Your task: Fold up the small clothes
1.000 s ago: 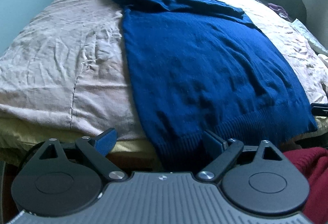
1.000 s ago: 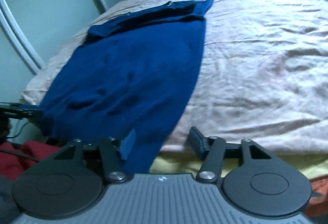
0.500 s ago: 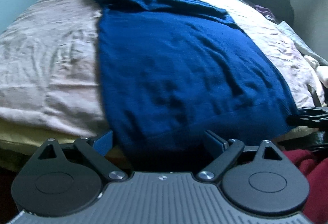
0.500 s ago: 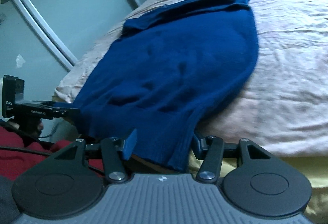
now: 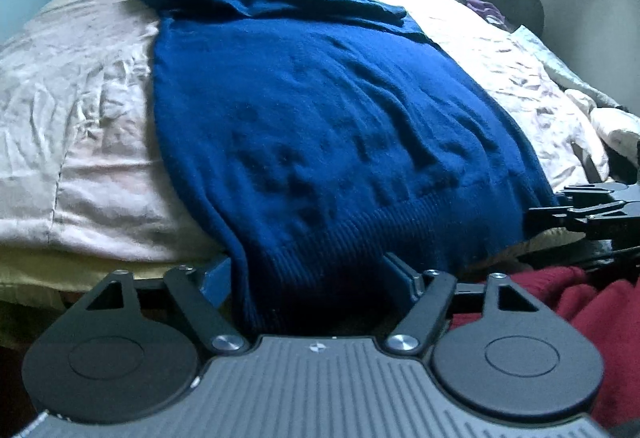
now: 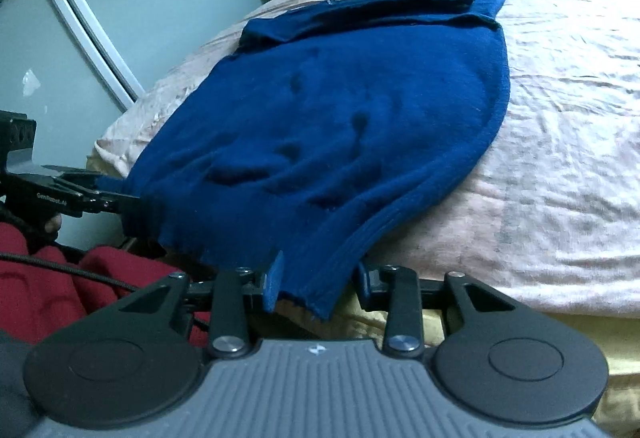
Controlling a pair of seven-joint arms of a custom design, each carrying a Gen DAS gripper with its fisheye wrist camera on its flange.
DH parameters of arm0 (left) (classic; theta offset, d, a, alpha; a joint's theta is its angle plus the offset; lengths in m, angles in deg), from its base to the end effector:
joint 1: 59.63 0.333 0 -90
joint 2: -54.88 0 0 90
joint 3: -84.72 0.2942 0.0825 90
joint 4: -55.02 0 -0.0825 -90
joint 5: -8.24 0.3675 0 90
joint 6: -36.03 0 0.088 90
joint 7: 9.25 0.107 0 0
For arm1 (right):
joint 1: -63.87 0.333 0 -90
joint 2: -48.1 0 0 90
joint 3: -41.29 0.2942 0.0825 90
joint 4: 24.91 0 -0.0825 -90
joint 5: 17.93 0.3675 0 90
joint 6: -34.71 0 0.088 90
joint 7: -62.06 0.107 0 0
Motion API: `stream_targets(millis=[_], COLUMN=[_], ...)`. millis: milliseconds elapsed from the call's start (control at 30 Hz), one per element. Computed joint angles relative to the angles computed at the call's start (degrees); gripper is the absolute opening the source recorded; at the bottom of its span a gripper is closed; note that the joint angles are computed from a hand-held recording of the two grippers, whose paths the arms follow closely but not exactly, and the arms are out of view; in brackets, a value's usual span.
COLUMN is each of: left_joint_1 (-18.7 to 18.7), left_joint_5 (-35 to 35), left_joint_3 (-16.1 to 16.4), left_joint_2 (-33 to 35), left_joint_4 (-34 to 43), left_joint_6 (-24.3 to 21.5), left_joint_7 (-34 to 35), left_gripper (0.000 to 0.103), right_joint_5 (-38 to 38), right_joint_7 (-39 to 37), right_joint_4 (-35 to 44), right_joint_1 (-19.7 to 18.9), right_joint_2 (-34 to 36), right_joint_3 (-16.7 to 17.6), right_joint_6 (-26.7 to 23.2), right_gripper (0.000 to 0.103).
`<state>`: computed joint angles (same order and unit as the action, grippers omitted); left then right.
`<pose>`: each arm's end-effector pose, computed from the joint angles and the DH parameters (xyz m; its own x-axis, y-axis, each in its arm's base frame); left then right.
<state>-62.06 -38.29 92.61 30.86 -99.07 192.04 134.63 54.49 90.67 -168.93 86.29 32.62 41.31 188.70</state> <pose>0.4047 0.0641 0.3923 -0.2235 -0.9532 0.2037 -0.8096 0.0652 -0.5834 0.4288 0.1439 0.3977 0.4950 -0.7658 -0.4104 -0.7640 -0.1586 -0.6254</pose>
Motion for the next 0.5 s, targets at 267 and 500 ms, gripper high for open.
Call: stream_targets(millis=[267, 500], left_joint_1=[0.3, -5.3], left_joint_5=[1.4, -6.0], left_joint_3=[0.2, 2.7], left_joint_2=[0.3, -3.0], left_joint_4=[0.8, -0.3], left_joint_6=[-0.4, 5.6], left_joint_7=[-2.7, 5.7], left_gripper=[0.014, 0.012], right_joint_5=[6.3, 11.6], right_joint_7=[-2.9, -6.4], right_joint_4=[0.8, 2.2], right_joint_1=[0.6, -1.1], right_joint_2=[1.2, 1.3], right_joint_3=[0.4, 0.0], right_joint_6=[1.4, -2.7], right_gripper=[0.021, 0.016])
